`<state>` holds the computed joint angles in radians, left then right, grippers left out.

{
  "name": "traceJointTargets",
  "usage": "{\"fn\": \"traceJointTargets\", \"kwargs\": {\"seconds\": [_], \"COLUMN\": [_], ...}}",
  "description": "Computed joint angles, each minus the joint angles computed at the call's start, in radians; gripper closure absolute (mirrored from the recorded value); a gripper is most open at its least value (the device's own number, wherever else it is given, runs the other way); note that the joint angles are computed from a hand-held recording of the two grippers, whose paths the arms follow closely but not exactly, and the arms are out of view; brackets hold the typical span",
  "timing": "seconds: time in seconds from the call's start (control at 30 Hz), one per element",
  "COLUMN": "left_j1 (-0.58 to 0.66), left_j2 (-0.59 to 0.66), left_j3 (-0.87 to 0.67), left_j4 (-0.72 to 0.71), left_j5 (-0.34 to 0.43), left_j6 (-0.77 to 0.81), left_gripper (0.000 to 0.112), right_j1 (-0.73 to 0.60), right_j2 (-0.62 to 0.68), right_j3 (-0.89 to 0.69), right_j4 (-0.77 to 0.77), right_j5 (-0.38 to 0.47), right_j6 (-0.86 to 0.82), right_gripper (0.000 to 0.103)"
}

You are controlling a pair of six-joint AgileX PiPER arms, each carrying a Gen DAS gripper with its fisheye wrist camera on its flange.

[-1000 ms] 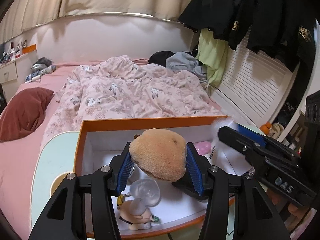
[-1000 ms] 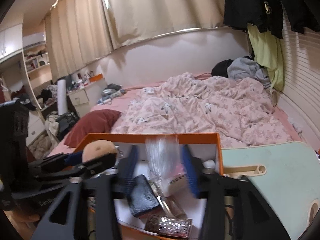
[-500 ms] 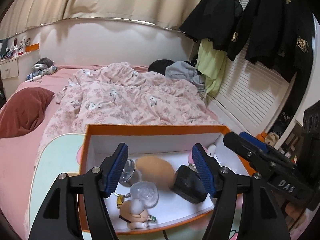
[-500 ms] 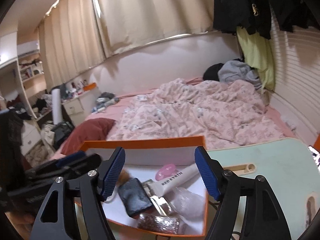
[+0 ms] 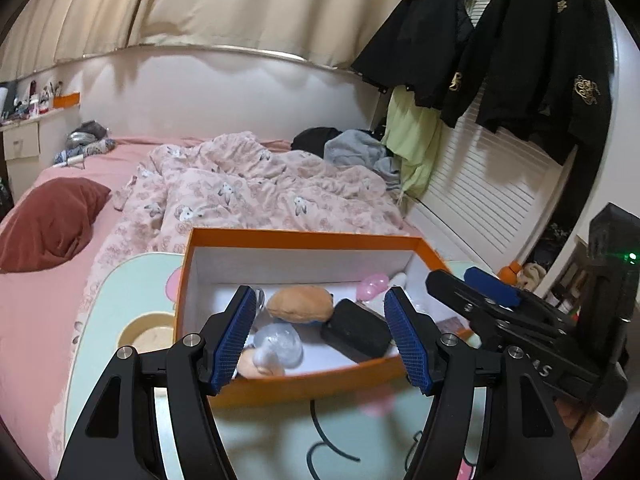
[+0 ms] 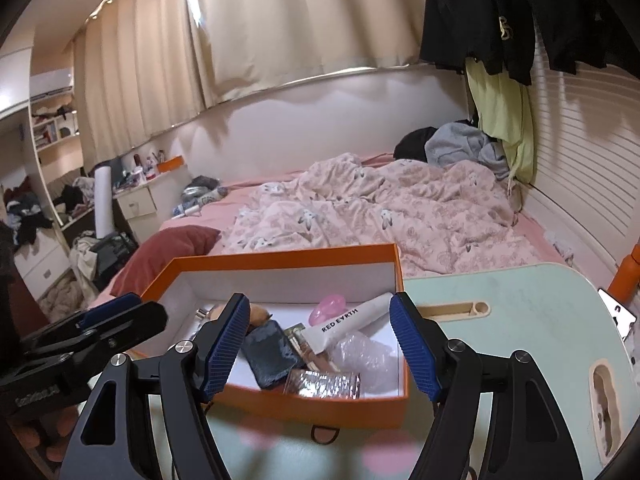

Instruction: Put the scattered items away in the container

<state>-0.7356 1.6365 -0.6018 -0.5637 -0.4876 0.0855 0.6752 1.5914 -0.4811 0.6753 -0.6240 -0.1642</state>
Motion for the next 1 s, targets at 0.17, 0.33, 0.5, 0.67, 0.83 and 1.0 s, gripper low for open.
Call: {"fn": "traceJointTargets", "kwargs": {"seconds": [0.17,0.33,0.5,0.67,0.83,1.0], "left_j1": [-0.106,-0.196,-0.275,-0.32,-0.298,-0.349], "left_j2": [-0.067,-0.076,0.003,0.084,0.119,0.184], "left_j3": [0.057,0.097,0.125,0.042,-0.029,-0.117], "left_j4": [-0.187,-0.304,-0.312,-0.592,-0.845,-1.101], "left_j5": [-0.046,-0.035,-0.064,-0.034,0.016,-0.064], "left_j6": [0.124,0.145,0.029,0.291,0.522,0.787], "left_gripper": [0.045,0.043,0.037,0.036,0.035,0.024], "right_j1": [0.063,0.203,0.267,0.276,0.212,0.101], "right_j2": [-0.05,-0.123,-0.144,-0.101,-0.035,0.008], "right_j3": [0.062,0.152,0.181,0.167,0.125,0.105], "right_j4": [0.046,0.192,0.299,0.375,0.361,0.167], "right_j5": [-0.053,-0.117,-0.033,0.01,0.091,0.209], "right_j6": [-0.009,-0.083,-0.139,-0.178,-0.183,-0.03], "right_gripper": [0.031,0.03,0.029,0.029,0.029,0.028]}}
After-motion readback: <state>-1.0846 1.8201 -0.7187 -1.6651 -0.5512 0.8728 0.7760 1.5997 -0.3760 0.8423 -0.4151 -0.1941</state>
